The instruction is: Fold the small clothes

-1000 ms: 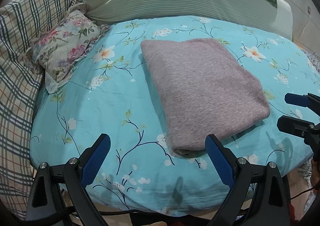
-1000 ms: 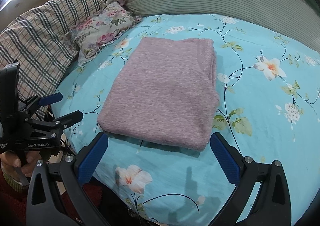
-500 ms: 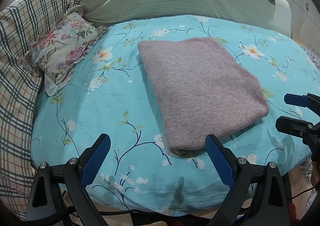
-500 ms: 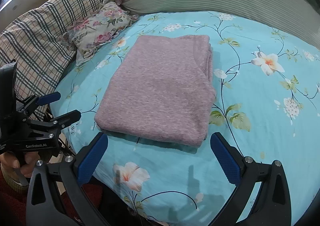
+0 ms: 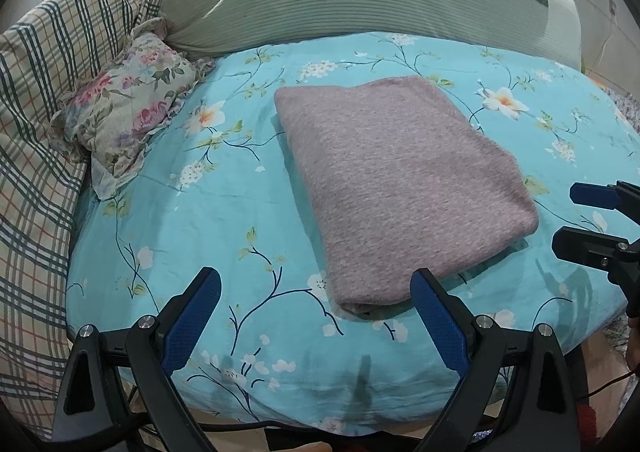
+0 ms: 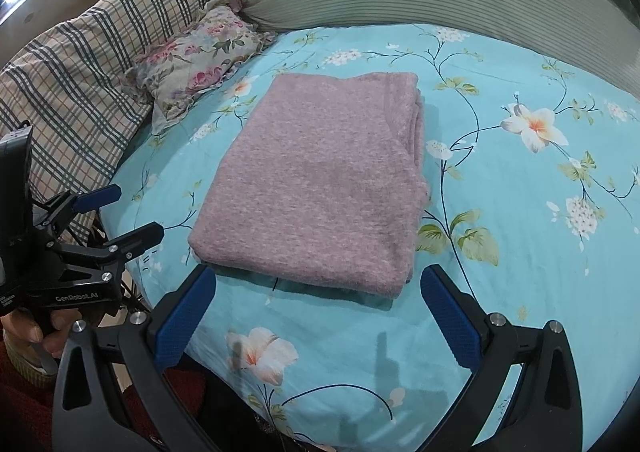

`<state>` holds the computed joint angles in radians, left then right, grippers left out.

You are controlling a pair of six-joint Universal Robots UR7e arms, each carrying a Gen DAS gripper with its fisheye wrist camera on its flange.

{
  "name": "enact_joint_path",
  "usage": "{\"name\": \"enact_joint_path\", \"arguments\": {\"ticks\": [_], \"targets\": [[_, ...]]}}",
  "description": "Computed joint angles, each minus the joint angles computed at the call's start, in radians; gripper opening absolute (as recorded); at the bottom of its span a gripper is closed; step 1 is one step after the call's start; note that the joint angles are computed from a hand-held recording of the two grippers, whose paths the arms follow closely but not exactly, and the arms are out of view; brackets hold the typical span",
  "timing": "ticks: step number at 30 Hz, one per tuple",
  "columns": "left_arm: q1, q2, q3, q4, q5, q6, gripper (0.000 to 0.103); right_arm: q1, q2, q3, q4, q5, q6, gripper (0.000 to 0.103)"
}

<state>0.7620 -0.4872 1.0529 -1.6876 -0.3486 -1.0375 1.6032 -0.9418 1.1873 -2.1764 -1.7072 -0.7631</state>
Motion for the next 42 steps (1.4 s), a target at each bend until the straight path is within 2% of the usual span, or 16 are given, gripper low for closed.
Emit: {"name": "enact_joint_path", "arguments": {"ticks": [42], "targets": [[0.006,-0.006,0.013,-0.055,-0.008,0.030,0.096,0.014,0.005,0.011,-0.007,-0.003,0.004,0.102]]}}
